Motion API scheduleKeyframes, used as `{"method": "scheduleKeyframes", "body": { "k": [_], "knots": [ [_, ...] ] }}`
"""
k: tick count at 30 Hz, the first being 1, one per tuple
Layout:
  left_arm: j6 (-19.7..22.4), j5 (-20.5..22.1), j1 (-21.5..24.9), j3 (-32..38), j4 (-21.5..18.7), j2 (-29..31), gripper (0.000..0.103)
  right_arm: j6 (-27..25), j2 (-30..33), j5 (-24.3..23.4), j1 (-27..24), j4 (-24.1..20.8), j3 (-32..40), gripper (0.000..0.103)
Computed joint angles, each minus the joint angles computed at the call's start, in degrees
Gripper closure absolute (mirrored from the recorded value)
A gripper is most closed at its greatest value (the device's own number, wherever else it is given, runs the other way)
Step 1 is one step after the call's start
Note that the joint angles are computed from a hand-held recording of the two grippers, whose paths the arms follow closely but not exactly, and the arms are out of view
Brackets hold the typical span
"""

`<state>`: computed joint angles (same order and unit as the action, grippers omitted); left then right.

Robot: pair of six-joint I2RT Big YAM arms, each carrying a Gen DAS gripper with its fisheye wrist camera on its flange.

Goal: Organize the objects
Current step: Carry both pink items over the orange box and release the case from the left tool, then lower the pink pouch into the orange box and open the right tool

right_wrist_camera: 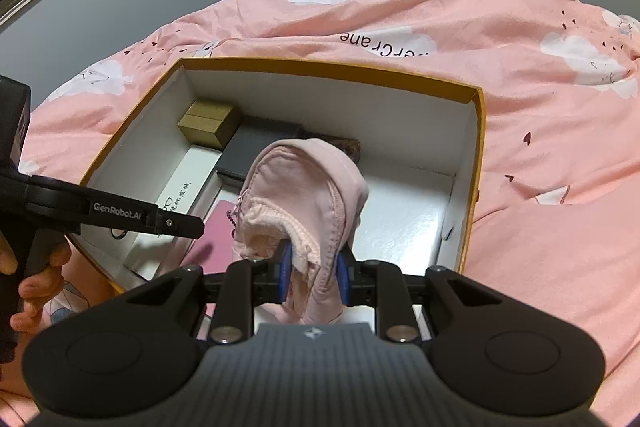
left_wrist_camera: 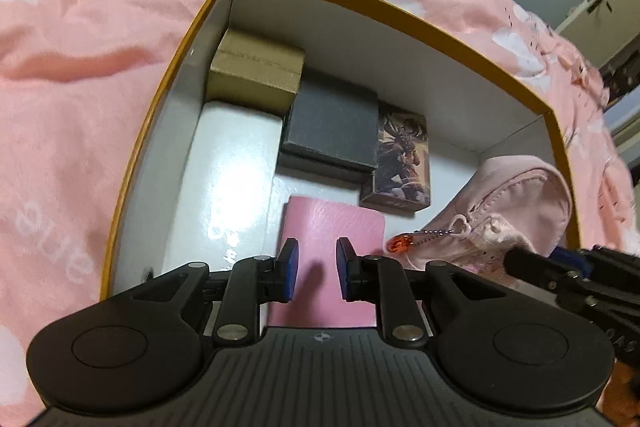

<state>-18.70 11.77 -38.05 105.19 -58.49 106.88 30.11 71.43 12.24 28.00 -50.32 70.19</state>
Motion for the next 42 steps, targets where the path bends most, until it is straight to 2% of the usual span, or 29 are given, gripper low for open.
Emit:
{"method": "scheduleKeyframes", "body": {
  "k": [2,4,6,9,15,18,21,26,30,34,39,42],
  "knots": [
    [1.4,-0.7,0.0,0.4,0.7,0.0,0.081,0.0,0.0,-0.8,-0.2,-0.2,0.2,0.079],
    [2.2,0.6,0.2,0.9,1.3,-0.2,0.081,-0.6,0.1,-2.3,-0.5,-0.6,0.8,0.079],
    [2.9,1.7,0.6,0.5,3.0,-1.1,0.072,-1.5,0.5,-4.4,-0.7,-0.8,1.6,0.079],
    [4.6,0.4,0.7,0.4,4.7,-2.0,0.060,-2.4,2.1,-9.6,-1.6,-1.3,3.6,0.079],
    [7.5,0.0,1.2,0.8,5.1,-2.3,0.057,-4.0,8.2,-19.0,-3.5,-5.2,9.4,0.078],
    [9.8,-1.5,1.1,0.2,5.4,-2.6,0.056,-4.3,11.1,-22.6,-4.5,-6.7,11.5,0.078],
    [12.0,-1.8,1.1,-0.6,6.2,-3.2,0.056,-3.6,12.8,-24.3,-5.1,-7.1,12.5,0.078],
    [11.4,0.5,1.7,-0.4,5.5,-2.7,0.056,-0.9,14.9,-26.4,-6.1,-7.6,13.3,0.078],
    [12.0,0.3,1.8,-0.3,5.2,-2.4,0.056,2.4,15.6,-29.0,-6.9,-5.5,12.2,0.078],
    [13.7,-0.5,1.6,0.3,4.4,-2.0,0.056,3.5,15.7,-30.4,-7.1,-2.5,11.0,0.078],
    [14.8,-0.9,1.4,0.3,4.4,-1.8,0.056,4.7,16.8,-30.0,-6.8,-2.3,11.5,0.077],
    [15.0,-1.1,1.4,-0.2,5.0,-2.1,0.056,4.8,16.6,-29.2,-6.6,-2.3,11.6,0.067]
  ]
}}
